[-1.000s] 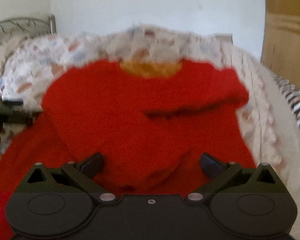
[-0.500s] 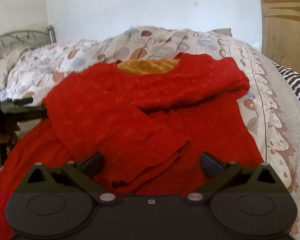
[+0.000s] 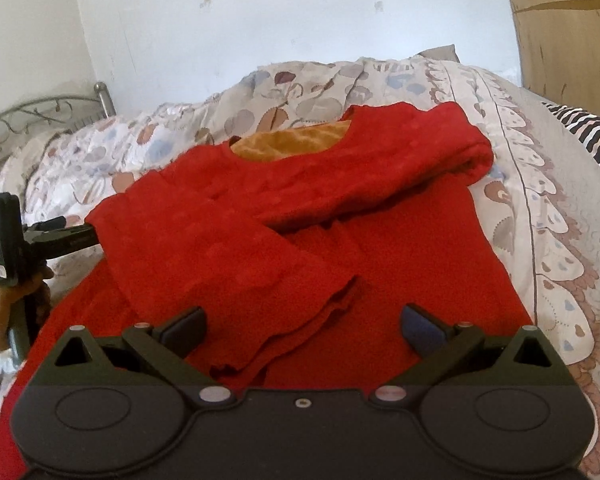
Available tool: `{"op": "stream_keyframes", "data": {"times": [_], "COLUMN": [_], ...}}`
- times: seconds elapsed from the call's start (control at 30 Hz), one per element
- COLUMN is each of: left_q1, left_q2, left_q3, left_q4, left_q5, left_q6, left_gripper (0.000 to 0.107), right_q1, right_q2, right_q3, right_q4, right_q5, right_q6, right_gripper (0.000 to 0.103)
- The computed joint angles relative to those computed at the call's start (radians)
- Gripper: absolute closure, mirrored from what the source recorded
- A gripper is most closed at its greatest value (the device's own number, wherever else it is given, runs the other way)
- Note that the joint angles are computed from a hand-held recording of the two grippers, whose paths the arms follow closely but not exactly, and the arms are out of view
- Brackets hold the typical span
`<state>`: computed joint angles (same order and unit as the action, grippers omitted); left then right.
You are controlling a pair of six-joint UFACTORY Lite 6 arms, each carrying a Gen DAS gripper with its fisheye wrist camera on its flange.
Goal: Fold small clothes
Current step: 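Release the sleeve and withdraw the left gripper from the sweater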
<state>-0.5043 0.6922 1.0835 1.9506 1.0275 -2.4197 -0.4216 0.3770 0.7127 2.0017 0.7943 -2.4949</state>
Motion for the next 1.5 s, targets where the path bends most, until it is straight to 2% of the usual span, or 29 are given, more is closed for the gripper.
{"op": "stream_keyframes", "data": {"times": [0.23, 0.33, 0.43, 0.57, 0.7, 0.87, 1.1, 1.23, 1.4, 1.43, 1.5], "left_q1": [-0.006, 0.013, 0.017, -0.035, -0.144, -0.369, -0.724, -0.864, -1.003, -1.022, -1.046], "left_q2": [0.003, -0.047, -0.136, -0.298, -0.505, -0.769, -0.914, -0.927, -0.935, -0.943, -0.987], "left_q3": [0.023, -0.014, -0.099, -0.260, -0.451, -0.658, -0.765, -0.799, -0.824, -0.825, -0.835], "left_q4": [-0.113, -0.158, -0.177, -0.197, -0.215, -0.365, -0.675, -0.817, -0.948, -0.962, -0.982], "left_q5": [-0.025, -0.088, -0.138, -0.150, -0.158, -0.159, -0.085, -0.081, -0.040, -0.036, -0.045], "left_q6": [0.076, 0.098, 0.084, 0.054, 0.048, 0.076, 0.064, 0.013, -0.014, -0.009, 0.019], "left_gripper": [0.022, 0.022, 0.017, 0.008, 0.004, 0.004, 0.004, 0.004, 0.004, 0.004, 0.004], "right_q1": [0.003, 0.000, 0.001, -0.003, -0.067, -0.257, -0.684, -0.940, -1.135, -1.164, -1.250], "right_q2": [-0.001, -0.001, -0.001, -0.003, -0.053, -0.212, -0.390, -0.352, -0.284, -0.278, -0.219], "right_q3": [-0.008, -0.006, -0.006, -0.006, -0.012, -0.139, -0.349, -0.363, -0.276, -0.261, -0.190], "right_q4": [0.010, 0.005, 0.005, -0.006, -0.121, -0.275, -0.463, -0.576, -0.695, -0.722, -0.856], "right_q5": [0.002, 0.001, 0.002, 0.005, 0.030, 0.078, 0.150, 0.196, 0.254, 0.285, 0.412], "right_q6": [-0.013, -0.011, -0.009, 0.003, 0.129, 0.119, -0.213, -0.385, -0.393, -0.391, -0.379], "right_gripper": [0.000, 0.000, 0.000, 0.000, 0.000, 0.000, 0.000, 0.000, 0.000, 0.000, 0.000]}}
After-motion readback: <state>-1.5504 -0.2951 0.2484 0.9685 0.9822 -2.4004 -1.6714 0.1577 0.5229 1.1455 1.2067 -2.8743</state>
